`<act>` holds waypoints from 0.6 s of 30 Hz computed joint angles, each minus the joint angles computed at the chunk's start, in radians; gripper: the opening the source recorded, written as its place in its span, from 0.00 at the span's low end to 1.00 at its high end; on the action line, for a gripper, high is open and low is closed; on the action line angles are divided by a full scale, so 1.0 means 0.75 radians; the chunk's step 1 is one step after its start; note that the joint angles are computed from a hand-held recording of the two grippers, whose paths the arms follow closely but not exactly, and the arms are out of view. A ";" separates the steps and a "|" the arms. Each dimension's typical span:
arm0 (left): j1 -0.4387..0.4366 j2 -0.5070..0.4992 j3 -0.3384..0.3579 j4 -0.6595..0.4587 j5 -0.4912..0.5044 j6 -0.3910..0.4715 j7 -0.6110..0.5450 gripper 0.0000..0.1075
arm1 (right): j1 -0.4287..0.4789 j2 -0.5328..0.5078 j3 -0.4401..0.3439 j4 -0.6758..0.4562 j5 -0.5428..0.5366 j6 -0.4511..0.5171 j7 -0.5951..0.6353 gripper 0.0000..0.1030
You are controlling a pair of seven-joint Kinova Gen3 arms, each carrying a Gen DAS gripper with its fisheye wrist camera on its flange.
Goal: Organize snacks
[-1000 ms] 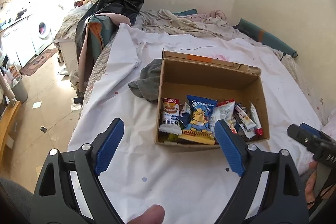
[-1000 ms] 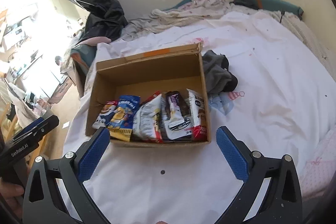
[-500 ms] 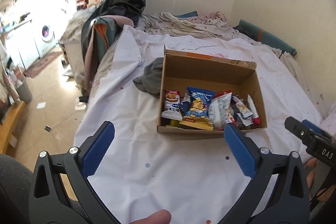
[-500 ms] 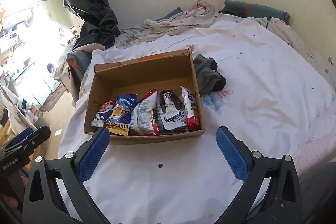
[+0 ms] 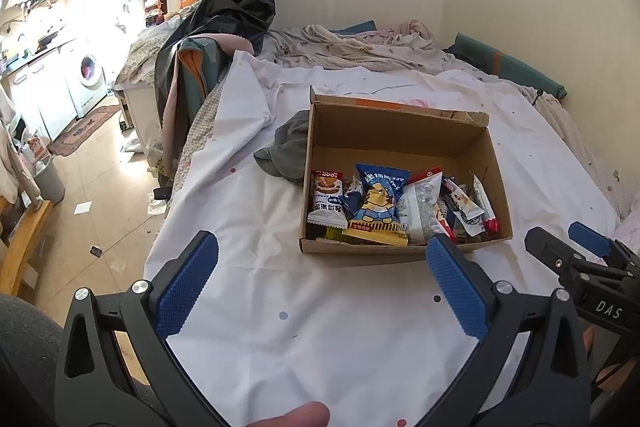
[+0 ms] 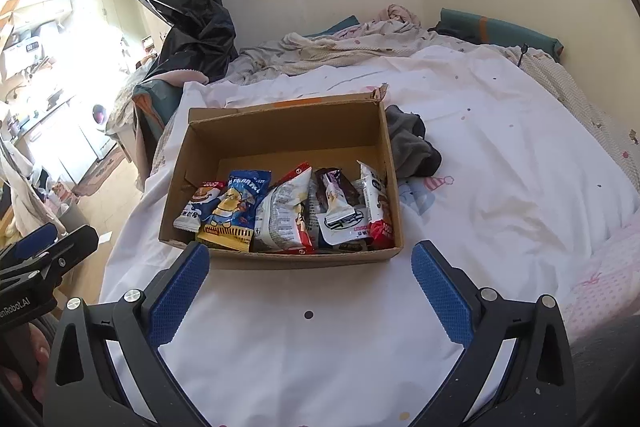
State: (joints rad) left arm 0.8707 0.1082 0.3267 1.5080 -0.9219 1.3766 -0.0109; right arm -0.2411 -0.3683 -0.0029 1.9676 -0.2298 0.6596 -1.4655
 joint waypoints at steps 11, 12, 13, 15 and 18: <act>0.004 0.002 0.001 0.000 -0.001 -0.012 -0.015 0.96 | 0.004 0.005 -0.003 -0.001 0.003 0.004 -0.015 1.00; 0.004 0.002 0.000 0.000 0.000 -0.013 -0.016 0.96 | 0.004 0.005 -0.003 -0.001 0.003 0.003 -0.016 1.00; 0.005 0.003 0.000 -0.002 0.000 -0.010 -0.015 0.96 | 0.006 0.004 -0.006 -0.001 0.005 0.003 -0.019 1.00; 0.005 0.005 -0.001 -0.005 0.004 -0.010 -0.018 0.96 | 0.004 0.005 -0.004 -0.001 0.004 0.002 -0.019 1.00; 0.003 0.004 -0.004 -0.004 0.009 -0.013 -0.018 0.96 | 0.001 0.006 0.000 -0.003 0.003 0.006 -0.017 1.00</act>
